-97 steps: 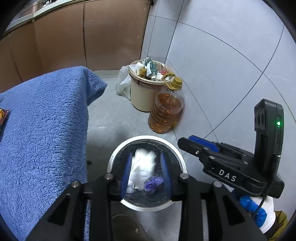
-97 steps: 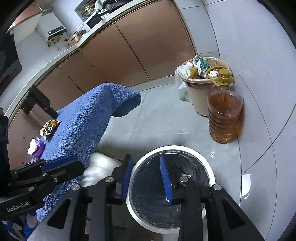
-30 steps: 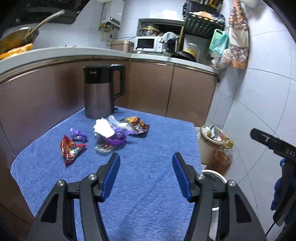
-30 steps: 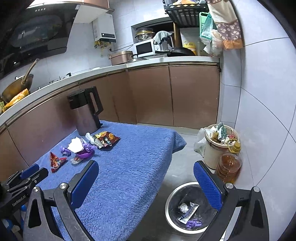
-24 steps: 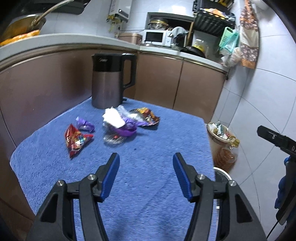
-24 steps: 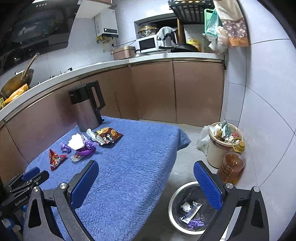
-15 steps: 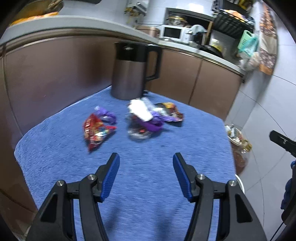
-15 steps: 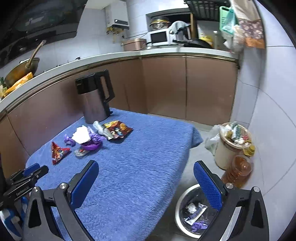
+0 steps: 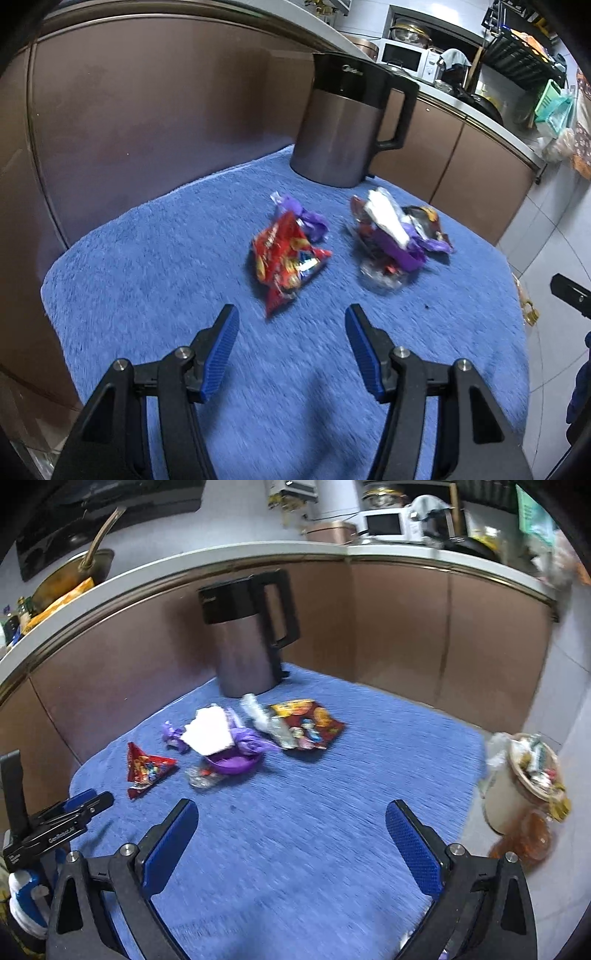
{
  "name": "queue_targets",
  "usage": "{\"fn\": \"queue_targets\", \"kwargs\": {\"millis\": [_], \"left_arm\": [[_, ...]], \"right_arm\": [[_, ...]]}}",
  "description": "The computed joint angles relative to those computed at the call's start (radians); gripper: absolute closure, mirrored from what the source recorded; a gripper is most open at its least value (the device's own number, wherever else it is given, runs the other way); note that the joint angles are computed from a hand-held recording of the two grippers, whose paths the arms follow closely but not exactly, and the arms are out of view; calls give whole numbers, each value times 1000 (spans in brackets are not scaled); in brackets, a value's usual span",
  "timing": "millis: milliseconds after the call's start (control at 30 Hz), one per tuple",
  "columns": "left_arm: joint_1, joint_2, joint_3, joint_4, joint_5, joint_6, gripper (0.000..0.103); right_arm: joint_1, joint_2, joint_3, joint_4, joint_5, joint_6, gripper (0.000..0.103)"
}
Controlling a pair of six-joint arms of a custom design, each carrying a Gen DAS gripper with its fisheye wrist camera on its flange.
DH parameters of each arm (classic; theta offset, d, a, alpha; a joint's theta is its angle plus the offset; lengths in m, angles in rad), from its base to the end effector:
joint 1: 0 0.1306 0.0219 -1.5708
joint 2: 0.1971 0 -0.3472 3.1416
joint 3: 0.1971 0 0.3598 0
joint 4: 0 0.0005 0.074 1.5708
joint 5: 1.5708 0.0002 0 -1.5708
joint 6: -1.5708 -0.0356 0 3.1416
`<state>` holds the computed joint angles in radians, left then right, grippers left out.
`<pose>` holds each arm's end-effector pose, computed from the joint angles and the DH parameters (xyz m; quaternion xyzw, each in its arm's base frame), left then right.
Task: Collect trash
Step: 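Move both open tools back over the remaining trash on the table, then grasp the red snack bag with the left tool while the right grasps white paper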
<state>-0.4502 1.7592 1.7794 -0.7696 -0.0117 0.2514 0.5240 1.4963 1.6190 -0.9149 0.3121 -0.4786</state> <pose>0.5332 -0.2578 0.3848 0.0887 0.9125 -0.1322 0.3768 0.4361 0.2388 0.4423 0.0382 0.9150 0.0541 0.3979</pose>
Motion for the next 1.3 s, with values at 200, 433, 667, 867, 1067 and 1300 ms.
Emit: {"fn": "queue_targets", "kwargs": {"millis": [200,433,667,867,1067,1300], "left_arm": [[27,112,137,-26,13,-18,45],[50,246,307,-73,59,-26,45],[62,290,343,-78,135,-23,48],[68,314,373,-108,192,-22,72],[65,298,351,-89,189,-25,79],[59,209,221,-40,184,-27,82]], "right_arm": [[-11,197,210,-19,-106,105,9],[0,443,503,-102,-169,202,21],[0,630,761,-230,-137,249,37],[-28,623,724,-195,-172,214,76],[-38,540,589,-111,-204,169,94],[-29,427,463,-53,-216,147,95]]}}
